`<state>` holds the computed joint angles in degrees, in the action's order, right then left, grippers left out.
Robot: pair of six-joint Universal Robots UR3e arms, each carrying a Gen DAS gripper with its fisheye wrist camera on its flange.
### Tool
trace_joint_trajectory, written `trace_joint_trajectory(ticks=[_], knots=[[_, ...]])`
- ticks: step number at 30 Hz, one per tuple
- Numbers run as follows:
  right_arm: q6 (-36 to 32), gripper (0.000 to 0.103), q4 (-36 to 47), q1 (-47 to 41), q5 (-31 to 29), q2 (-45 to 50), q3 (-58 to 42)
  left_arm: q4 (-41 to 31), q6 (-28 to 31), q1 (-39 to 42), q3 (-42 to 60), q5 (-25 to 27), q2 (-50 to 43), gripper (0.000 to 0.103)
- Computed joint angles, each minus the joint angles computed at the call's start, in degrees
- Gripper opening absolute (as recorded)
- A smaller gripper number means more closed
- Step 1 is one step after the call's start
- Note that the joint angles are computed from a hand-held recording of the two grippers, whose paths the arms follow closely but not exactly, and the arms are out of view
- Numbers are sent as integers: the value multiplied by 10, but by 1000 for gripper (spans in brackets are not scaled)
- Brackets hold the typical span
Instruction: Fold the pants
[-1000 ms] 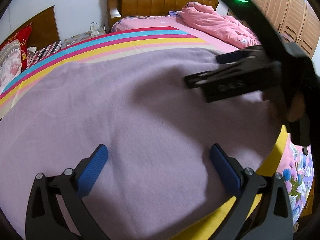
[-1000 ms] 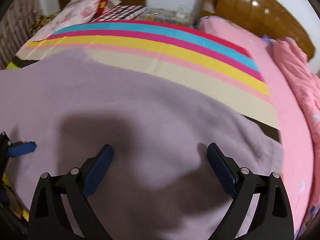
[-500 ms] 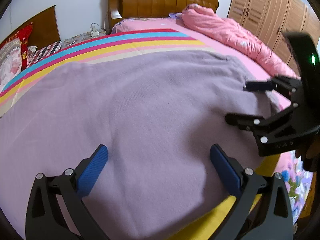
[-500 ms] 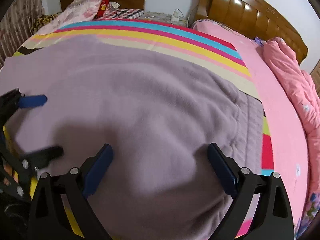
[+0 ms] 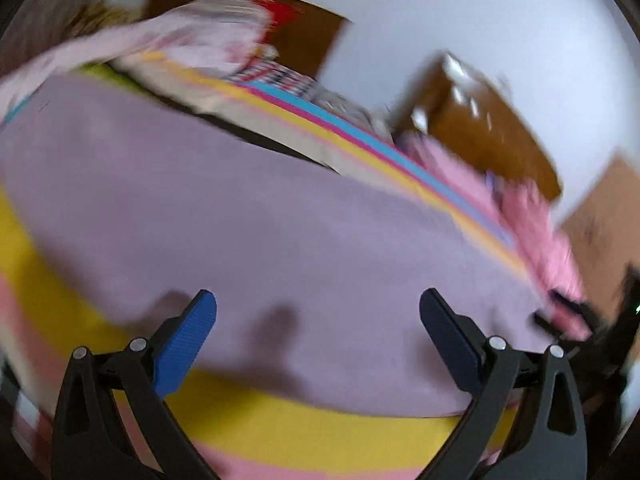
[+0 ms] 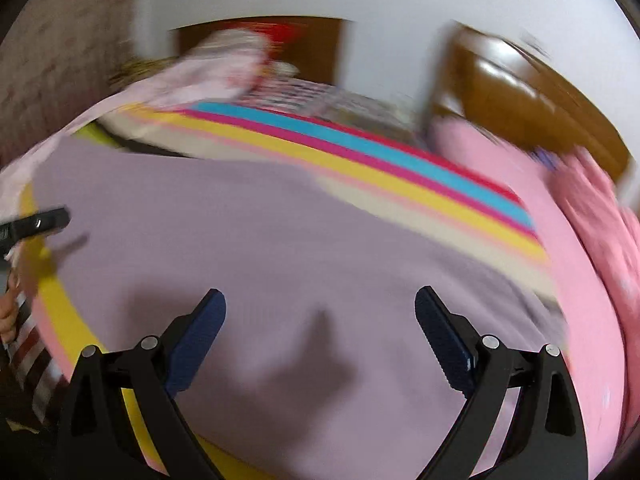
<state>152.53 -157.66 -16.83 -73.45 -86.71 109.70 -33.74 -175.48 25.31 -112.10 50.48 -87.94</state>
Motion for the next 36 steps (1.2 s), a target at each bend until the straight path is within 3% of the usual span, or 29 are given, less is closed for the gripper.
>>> trace_joint_trajectory(ticks=[3,5,7,12,17,19,27,31,33,35,36], knots=[[-14,92,-5,135,8,105,-114,-49,29,133,-34,-49,52,101],[-37,92,15,207,-7,171,-197,-126,43,229,-12,-85,50,101],[-51,92,37,272,-44,252,-297,-235,85,302,38,-145,10,101],[-1,92,108,302,-68,372,-473,-324,111,362,166,-210,-139,98],[44,92,154,283,-71,426,-557,-293,82,353,233,-238,-238,85],[42,92,150,278,-70,423,-544,-266,60,345,256,-249,-268,80],[92,92,237,251,-21,473,-619,-207,-8,319,340,-250,-349,70],[101,92,239,251,-19,473,-617,-224,14,307,386,-244,-382,62],[102,92,243,253,-21,479,-628,-194,5,306,390,-251,-400,60],[101,92,245,253,-21,474,-626,-164,-29,302,410,-248,-424,47],[96,92,250,254,-17,473,-630,-162,-27,304,403,-242,-421,35]])
